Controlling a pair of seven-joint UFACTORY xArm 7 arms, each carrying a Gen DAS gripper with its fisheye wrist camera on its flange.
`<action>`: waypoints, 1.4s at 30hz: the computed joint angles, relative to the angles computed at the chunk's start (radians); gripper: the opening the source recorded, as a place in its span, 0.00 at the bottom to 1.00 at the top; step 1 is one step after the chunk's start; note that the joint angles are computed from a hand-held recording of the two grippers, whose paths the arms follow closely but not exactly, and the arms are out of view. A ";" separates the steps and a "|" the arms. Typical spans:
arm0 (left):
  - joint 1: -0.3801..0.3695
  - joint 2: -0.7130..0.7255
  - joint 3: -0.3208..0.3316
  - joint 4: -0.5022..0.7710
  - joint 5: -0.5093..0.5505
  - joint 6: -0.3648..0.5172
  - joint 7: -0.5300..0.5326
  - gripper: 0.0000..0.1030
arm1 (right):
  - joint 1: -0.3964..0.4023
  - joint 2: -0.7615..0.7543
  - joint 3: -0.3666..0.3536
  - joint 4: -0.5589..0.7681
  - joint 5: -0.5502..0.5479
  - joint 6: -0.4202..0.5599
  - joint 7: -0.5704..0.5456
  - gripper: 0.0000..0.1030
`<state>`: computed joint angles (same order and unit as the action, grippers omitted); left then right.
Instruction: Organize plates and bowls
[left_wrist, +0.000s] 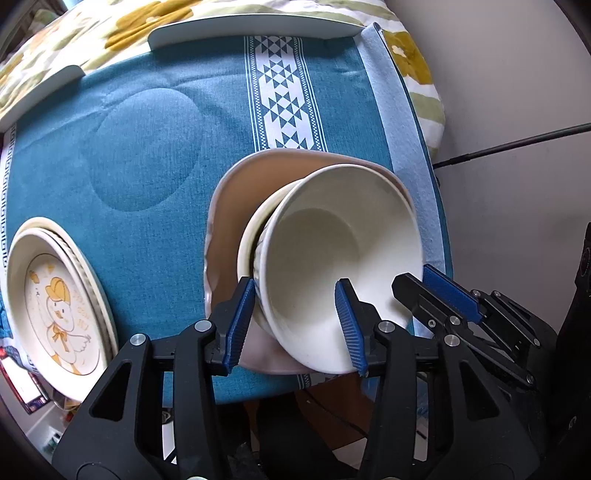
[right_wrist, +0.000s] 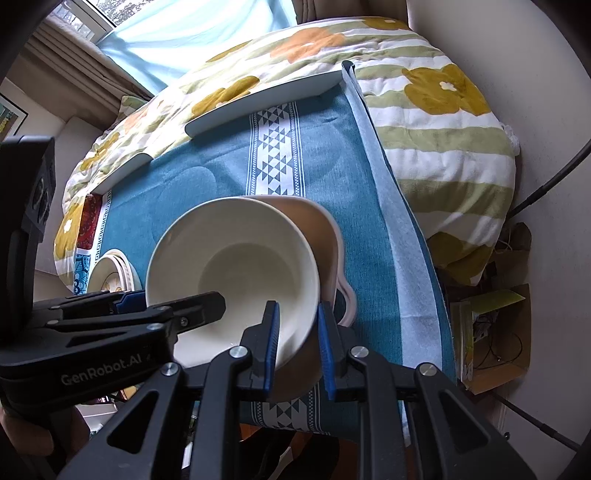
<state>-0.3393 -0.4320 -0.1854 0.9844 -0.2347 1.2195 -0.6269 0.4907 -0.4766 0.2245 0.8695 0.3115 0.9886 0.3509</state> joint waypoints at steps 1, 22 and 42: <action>0.000 -0.001 0.001 0.000 -0.001 0.000 0.001 0.44 | 0.000 -0.001 0.001 0.001 -0.001 -0.001 0.001 0.18; 0.056 -0.249 -0.037 0.006 0.273 0.095 0.250 0.94 | -0.023 -0.185 -0.021 0.050 -0.061 0.076 -0.091 1.00; 0.018 -0.029 -0.006 -0.079 0.146 0.089 0.478 0.80 | -0.027 0.106 0.023 0.104 -0.152 0.308 -0.252 0.69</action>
<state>-0.3216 -0.4608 -0.1918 0.9054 -0.0885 1.3088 -0.1490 0.4634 -0.3701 0.2477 0.9734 0.1600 1.2962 0.0987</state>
